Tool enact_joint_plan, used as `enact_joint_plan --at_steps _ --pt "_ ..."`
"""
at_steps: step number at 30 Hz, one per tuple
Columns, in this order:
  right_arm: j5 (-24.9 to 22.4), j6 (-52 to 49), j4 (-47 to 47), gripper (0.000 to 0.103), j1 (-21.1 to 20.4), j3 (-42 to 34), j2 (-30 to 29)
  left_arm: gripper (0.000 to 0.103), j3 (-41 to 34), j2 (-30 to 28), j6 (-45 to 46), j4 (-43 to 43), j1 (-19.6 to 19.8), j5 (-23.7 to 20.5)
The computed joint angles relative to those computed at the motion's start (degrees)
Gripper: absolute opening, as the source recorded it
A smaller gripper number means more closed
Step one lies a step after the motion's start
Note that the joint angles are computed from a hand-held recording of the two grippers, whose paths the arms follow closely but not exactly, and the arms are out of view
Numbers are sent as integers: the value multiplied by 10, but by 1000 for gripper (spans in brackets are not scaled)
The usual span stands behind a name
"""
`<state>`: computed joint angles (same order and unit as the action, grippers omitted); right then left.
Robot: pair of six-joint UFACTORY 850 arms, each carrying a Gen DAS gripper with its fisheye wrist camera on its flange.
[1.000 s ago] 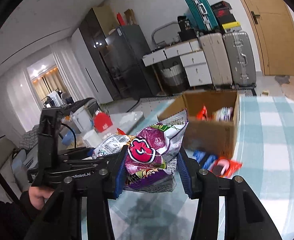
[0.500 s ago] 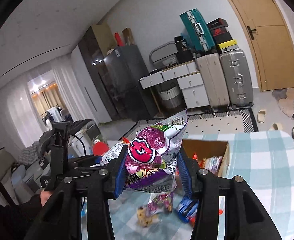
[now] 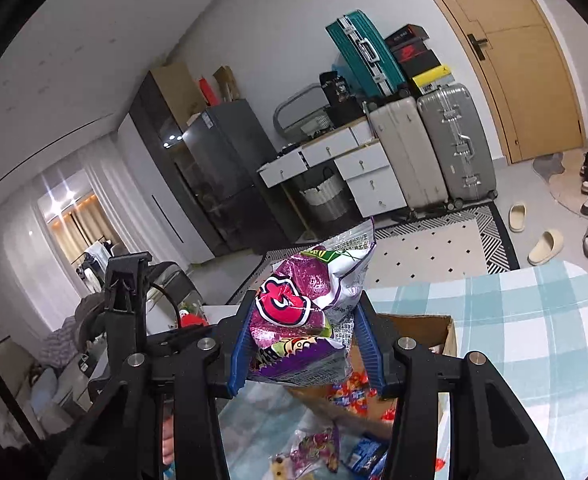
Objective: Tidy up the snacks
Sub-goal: 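Lift both bags and carry them over the cardboard box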
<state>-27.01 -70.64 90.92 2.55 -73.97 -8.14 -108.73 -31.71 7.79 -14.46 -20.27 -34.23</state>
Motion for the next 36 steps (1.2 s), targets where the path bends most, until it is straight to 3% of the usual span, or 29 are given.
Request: enact_joint_plan --at_steps 4,10,30,36 --pt "18 64 -74 47 4 -44 -43 49 -89 -74 -24 23 -2 -50" --pt "29 141 -170 47 9 -88 -101 49 -145 -136 -20 9 1 -83" --pt "41 263 -329 47 13 -132 -195 49 -220 -222 -30 25 4 -136" --pt "42 287 -355 47 19 -139 -205 51 -257 -246 -22 14 10 -183"
